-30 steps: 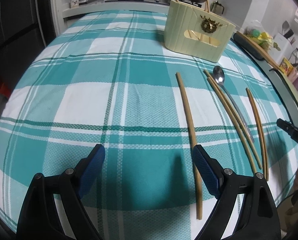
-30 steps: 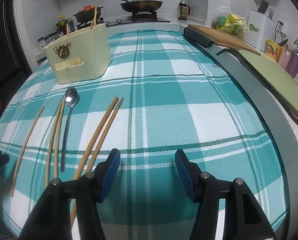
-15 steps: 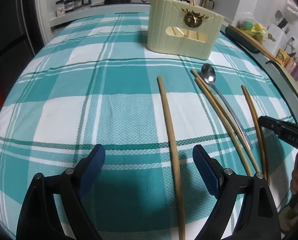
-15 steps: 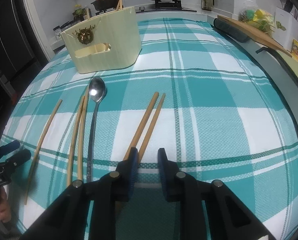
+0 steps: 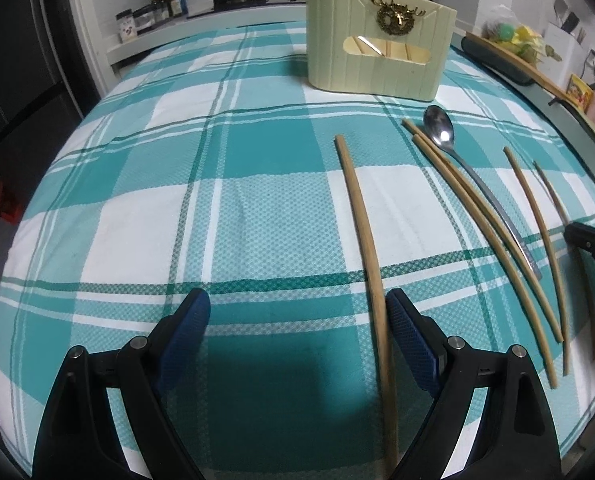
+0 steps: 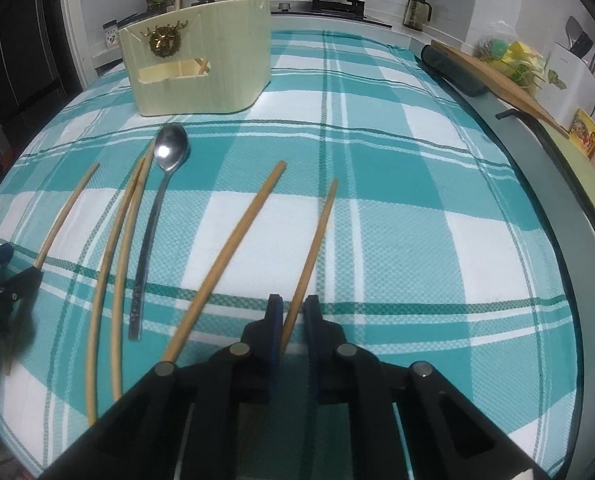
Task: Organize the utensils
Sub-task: 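Close the right tool on a wooden chopstick, then lift the chopstick upright with the right tool while the left tool grasps another chopstick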
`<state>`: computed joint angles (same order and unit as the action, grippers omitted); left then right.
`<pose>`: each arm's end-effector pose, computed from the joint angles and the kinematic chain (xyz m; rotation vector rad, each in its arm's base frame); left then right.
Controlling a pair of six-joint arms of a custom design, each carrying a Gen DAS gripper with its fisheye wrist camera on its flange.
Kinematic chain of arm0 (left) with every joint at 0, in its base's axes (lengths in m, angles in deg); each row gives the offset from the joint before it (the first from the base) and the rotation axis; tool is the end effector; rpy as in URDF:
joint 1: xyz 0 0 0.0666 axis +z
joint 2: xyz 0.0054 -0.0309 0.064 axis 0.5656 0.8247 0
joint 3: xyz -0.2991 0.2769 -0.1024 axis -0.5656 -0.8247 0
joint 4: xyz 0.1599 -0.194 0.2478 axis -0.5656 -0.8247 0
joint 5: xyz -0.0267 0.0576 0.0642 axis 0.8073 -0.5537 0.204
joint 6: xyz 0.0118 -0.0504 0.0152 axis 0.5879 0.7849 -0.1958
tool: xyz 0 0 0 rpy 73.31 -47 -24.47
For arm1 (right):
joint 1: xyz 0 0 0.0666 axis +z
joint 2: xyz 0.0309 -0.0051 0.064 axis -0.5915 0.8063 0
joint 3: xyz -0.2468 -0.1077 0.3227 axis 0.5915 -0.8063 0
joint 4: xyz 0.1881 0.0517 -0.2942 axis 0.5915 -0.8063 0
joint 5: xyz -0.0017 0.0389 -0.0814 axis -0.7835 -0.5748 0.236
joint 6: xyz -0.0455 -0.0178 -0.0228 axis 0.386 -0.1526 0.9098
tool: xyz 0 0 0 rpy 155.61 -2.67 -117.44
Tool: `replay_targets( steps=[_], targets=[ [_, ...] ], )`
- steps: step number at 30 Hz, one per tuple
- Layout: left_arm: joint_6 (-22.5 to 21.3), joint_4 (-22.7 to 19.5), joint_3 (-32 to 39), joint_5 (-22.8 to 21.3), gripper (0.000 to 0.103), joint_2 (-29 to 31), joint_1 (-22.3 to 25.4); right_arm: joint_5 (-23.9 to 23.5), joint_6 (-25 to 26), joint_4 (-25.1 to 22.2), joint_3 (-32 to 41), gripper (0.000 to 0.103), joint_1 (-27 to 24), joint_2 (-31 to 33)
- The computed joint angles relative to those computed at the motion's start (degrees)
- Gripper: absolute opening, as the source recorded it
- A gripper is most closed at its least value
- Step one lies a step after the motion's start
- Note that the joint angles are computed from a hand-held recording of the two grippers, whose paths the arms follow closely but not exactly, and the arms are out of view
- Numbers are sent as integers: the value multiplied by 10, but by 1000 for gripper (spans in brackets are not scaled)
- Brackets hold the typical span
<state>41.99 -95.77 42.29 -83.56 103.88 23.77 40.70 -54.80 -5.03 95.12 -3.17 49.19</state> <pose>0.4072 -0.0740 0.3617 0.0734 2.5341 -0.0005 0.4103 0.2523 0.3710 -0.0352 2.5604 -0.0852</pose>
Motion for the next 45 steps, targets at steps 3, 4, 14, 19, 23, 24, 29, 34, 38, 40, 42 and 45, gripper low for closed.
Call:
replay_targets(
  steps=[3, 4, 14, 19, 23, 24, 29, 34, 38, 40, 42, 45],
  targets=[
    [-1, -3, -4, 6, 91, -3, 10, 3, -10, -5, -19, 10, -11, -18],
    [-2, -5, -4, 9, 91, -4, 12, -3, -14, -4, -25, 10, -16, -24],
    [-29, -34, 16, 74, 91, -4, 30, -90, -45, 13, -54, 16, -48, -55],
    [-60, -54, 48, 85, 91, 16, 33, -96, -31, -6, -44, 20, -48, -50],
    [-83, -69, 83, 77, 91, 48, 29, -108, -17, -21, -33, 20, -54, -43],
    [-86, -75, 94, 73, 91, 59, 28, -115, -11, -26, -28, 20, -58, -40],
    [-95, -106, 147, 70, 88, 109, 25, -146, 23, -50, 9, 20, -80, -13],
    [-112, -154, 214, 82, 73, 152, 18, -156, 60, -72, 67, 20, -100, 32],
    [-119, -174, 255, 91, 32, 176, 11, -162, 75, -82, 114, 15, -112, 69],
    [-123, -172, 262, 88, 9, 181, 8, -162, 78, -86, 131, 7, -115, 81],
    [-115, -165, 262, 96, 7, 182, 10, -170, 75, -80, 134, 6, -119, 85],
    [-100, -144, 246, 119, 5, 168, 19, -180, 66, -60, 128, 6, -124, 82]
  ],
)
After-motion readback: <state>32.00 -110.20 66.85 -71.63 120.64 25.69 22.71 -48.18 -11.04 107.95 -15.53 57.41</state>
